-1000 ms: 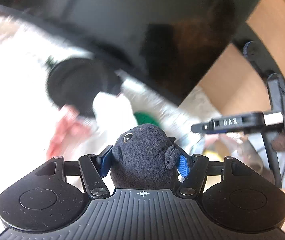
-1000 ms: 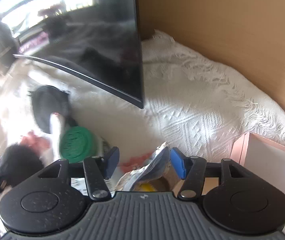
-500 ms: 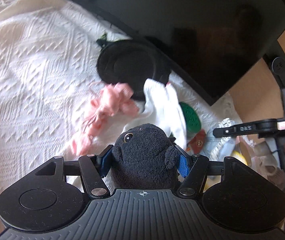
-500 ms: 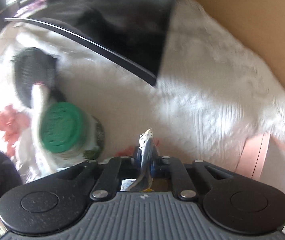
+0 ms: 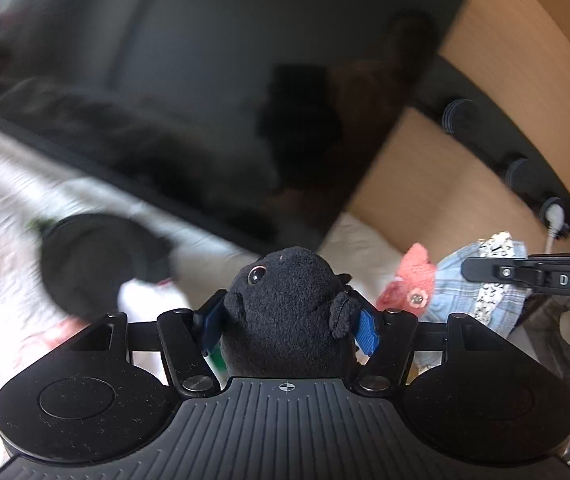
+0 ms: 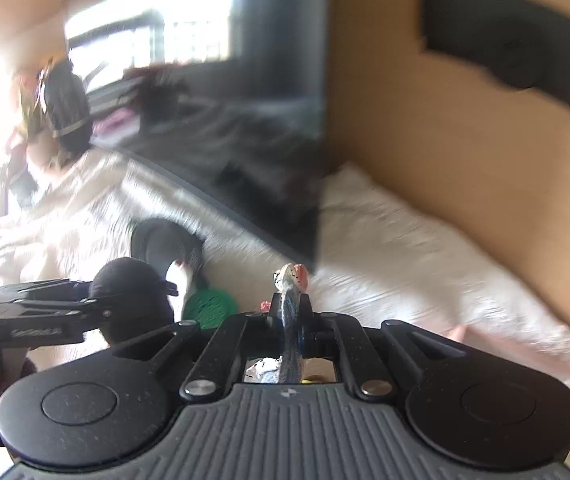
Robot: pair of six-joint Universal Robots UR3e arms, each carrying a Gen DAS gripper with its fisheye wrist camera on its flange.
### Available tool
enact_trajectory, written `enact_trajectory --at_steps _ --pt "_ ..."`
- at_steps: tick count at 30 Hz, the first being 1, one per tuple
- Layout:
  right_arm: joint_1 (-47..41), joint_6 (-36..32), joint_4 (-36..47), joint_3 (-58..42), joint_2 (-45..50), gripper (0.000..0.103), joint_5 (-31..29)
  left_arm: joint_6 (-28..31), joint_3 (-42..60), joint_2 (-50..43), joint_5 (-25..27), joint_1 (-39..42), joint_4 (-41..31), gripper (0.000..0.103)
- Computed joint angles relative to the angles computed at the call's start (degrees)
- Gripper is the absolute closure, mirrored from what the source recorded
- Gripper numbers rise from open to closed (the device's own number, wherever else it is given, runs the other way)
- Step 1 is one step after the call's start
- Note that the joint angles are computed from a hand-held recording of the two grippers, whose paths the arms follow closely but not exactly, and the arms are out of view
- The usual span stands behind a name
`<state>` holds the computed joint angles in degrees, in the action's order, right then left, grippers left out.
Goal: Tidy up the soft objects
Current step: 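Carry plush and cloth into the pink box and open both grippers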
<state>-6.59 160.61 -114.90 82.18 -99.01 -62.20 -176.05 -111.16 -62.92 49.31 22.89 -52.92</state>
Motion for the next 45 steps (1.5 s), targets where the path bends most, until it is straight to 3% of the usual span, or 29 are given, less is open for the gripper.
enact_trajectory --at_steps 4,8,14,19,23,27,30,35,39,43,45 --pt "-13.3 -5.5 2.1 6.3 -10.1 0.097 7.1 -7.6 9.0 -10.8 5.6 -13.5 7.8 0.035" --pt "-30.1 -14.2 10.3 9.9 -19.3 0.097 15.8 -12.4 18.8 -22.2 10.4 -26.3 13.0 0.035" --pt "-50.5 -30.1 22.4 13.3 -26.9 0.097 24.4 -15.7 34.6 -40.0 15.7 -40.9 13.8 0.035" --pt "-54.6 -30.4 15.8 19.3 -24.8 0.097 23.0 -16.9 48.6 -54.0 18.9 -48.6 9.4 0.035" --pt "-54.7 -28.5 8.8 23.5 -20.4 0.097 21.0 -15.0 58.4 -63.9 17.2 -50.8 4.2 0.034" --pt "-51.9 -24.9 2.3 26.3 -13.9 0.097 17.9 -9.1 69.5 -72.2 32.0 -56.9 -1.4 0.035" --pt "-49.7 -23.3 -2.1 28.9 -10.4 0.097 15.4 -9.0 63.8 -69.7 34.1 -57.4 5.7 0.038" --pt "-46.8 -20.2 -8.9 32.3 -6.5 0.097 12.2 -11.7 49.6 -60.6 29.8 -54.0 17.8 0.038" --pt "-46.2 -20.1 -7.8 32.4 -4.5 0.097 13.0 -15.7 37.1 -51.8 26.1 -50.6 26.3 0.038" --pt "-45.5 -24.3 1.8 29.9 -1.1 0.095 16.4 -19.7 28.5 -45.4 25.6 -48.5 31.4 0.038" --pt "-43.9 -24.1 0.9 31.4 -1.1 0.095 15.5 -20.3 24.1 -41.9 25.7 -47.3 33.0 0.039"
